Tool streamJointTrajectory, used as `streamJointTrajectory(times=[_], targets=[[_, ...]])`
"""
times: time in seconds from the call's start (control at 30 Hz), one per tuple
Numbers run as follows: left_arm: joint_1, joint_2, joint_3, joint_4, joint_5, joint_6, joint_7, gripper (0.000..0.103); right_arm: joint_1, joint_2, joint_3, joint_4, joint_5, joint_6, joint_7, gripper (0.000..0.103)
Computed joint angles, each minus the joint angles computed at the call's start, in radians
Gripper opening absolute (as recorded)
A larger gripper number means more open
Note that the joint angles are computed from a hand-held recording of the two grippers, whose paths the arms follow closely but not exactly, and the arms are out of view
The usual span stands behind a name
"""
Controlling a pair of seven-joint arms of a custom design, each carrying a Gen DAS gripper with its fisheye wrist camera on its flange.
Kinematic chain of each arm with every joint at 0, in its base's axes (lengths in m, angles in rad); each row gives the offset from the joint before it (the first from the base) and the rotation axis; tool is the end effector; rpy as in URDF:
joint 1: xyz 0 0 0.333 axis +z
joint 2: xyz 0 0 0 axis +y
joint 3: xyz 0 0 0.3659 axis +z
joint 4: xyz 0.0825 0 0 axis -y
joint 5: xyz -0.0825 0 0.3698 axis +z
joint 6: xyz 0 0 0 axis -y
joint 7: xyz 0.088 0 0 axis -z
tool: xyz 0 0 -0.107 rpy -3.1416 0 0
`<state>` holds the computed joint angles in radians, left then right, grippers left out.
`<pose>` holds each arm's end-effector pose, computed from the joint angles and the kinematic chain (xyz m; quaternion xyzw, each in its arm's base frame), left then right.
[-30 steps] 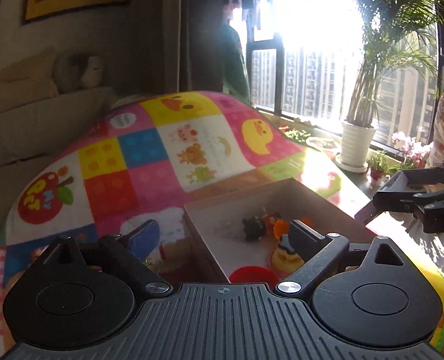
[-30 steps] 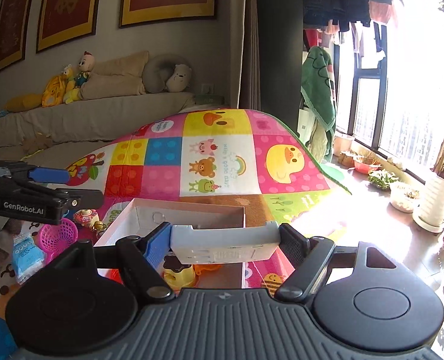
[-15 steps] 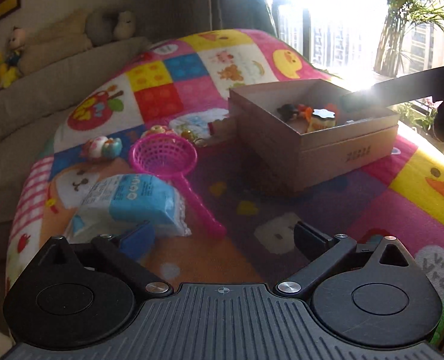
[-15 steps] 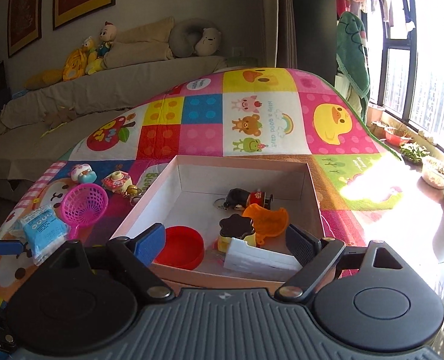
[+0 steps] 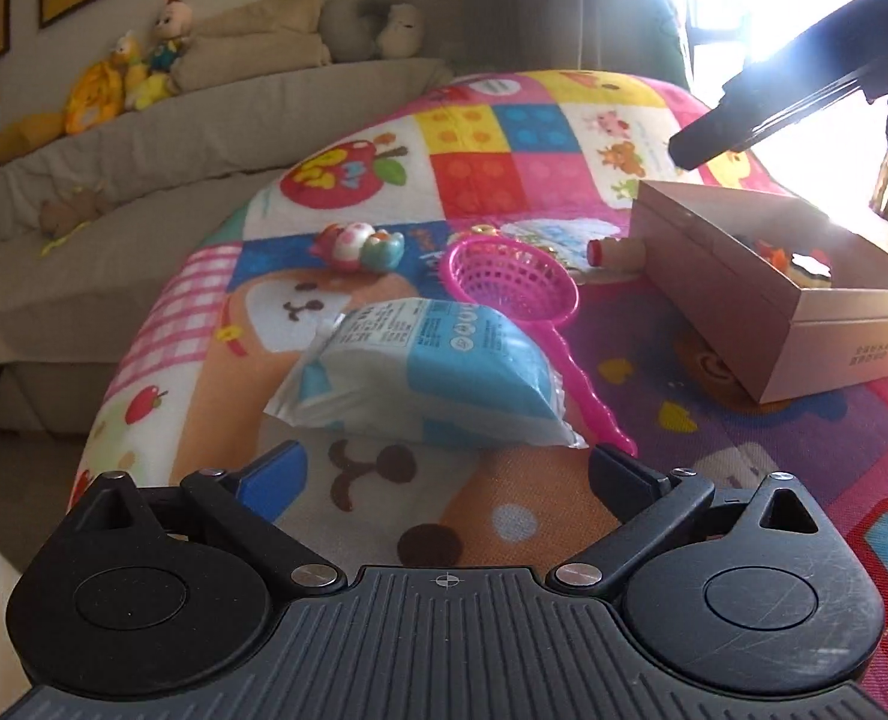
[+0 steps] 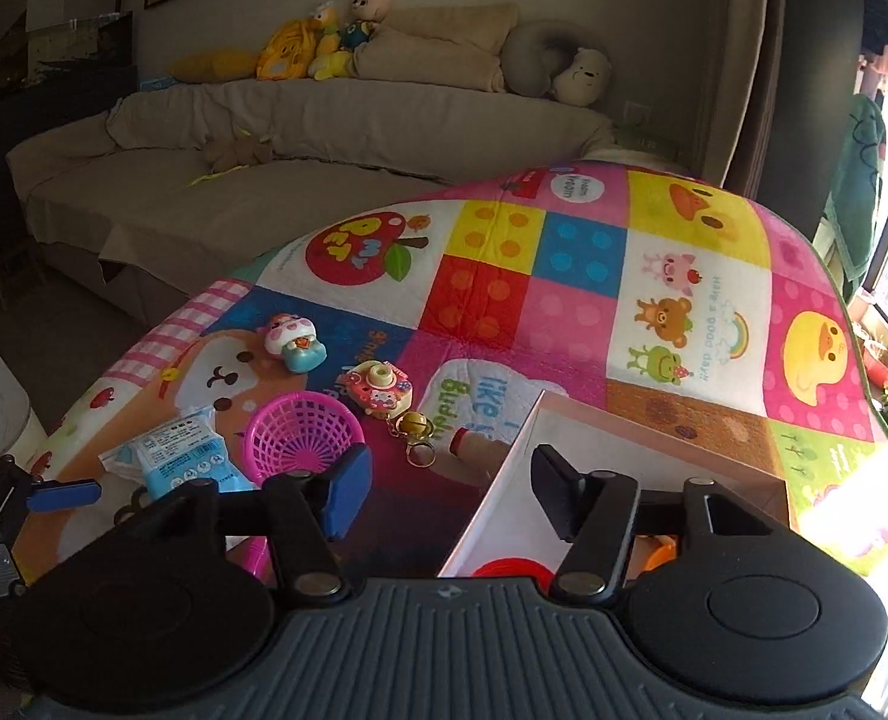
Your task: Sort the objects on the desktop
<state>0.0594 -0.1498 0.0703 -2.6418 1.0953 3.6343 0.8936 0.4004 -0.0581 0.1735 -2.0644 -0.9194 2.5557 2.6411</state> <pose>0.4062 -0.0609 0.4571 -0.4739 0.7474 -0.3867 0.2593 0.4629 0.3153 0.5709 -0.6902 0.5911 -0.3316 0.2536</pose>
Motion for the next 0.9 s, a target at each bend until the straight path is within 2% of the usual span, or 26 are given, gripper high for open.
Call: streamJointTrajectory(times=[0.03,0.1,0.13,0.17,0.23,0.33,0.4,0.5,0.53,0.6,0.63,0.67,0.73,0.9], targets=[[-0.003,0.007,0.014,0.009,0.028,0.009,-0.042,0.103,0.004,0.056,0.0,0.058,0.041,-0.042,-0.077,0.051],[0.002,0.025,0.034,0.042,0.132,0.026,-0.161,0.103,0.031,0.173,-0.005,0.181,0.088,-0.17,-0.224,0.043],[0.014,0.032,0.031,0.051,0.158,0.039,-0.195,0.103,0.051,0.225,-0.013,0.234,0.077,-0.232,-0.288,0.036],[0.027,0.036,0.023,0.054,0.163,0.047,-0.21,0.103,0.071,0.27,-0.025,0.28,0.05,-0.282,-0.338,0.033],[0.051,0.045,0.009,0.061,0.181,0.065,-0.24,0.103,0.099,0.339,-0.051,0.357,0.048,-0.358,-0.422,0.033],[0.081,0.064,-0.008,0.084,0.229,0.091,-0.301,0.103,0.111,0.42,-0.077,0.467,0.173,-0.455,-0.526,0.034],[0.098,0.07,-0.019,0.097,0.255,0.092,-0.34,0.103,0.155,0.441,-0.111,0.473,0.102,-0.474,-0.564,0.034],[0.116,0.074,-0.032,0.1,0.262,0.102,-0.357,0.103,0.182,0.445,-0.137,0.477,0.1,-0.481,-0.577,0.029],[0.12,0.076,-0.035,0.1,0.261,0.106,-0.357,0.103,0.188,0.442,-0.143,0.474,0.096,-0.48,-0.572,0.025],[0.126,0.078,-0.039,0.101,0.261,0.111,-0.36,0.103,0.192,0.434,-0.148,0.468,0.109,-0.476,-0.559,0.024],[0.129,0.078,-0.04,0.1,0.26,0.113,-0.361,0.103,0.193,0.427,-0.147,0.461,0.114,-0.472,-0.551,0.022],[0.131,0.08,-0.042,0.101,0.26,0.115,-0.362,0.103,0.197,0.416,-0.147,0.447,0.111,-0.466,-0.542,0.013],[0.134,0.083,-0.044,0.105,0.263,0.115,-0.368,0.103,0.197,0.388,-0.139,0.419,0.12,-0.448,-0.524,0.002],[0.14,0.086,-0.047,0.112,0.277,0.114,-0.387,0.103,0.178,0.276,-0.101,0.304,0.164,-0.339,-0.483,0.002]])
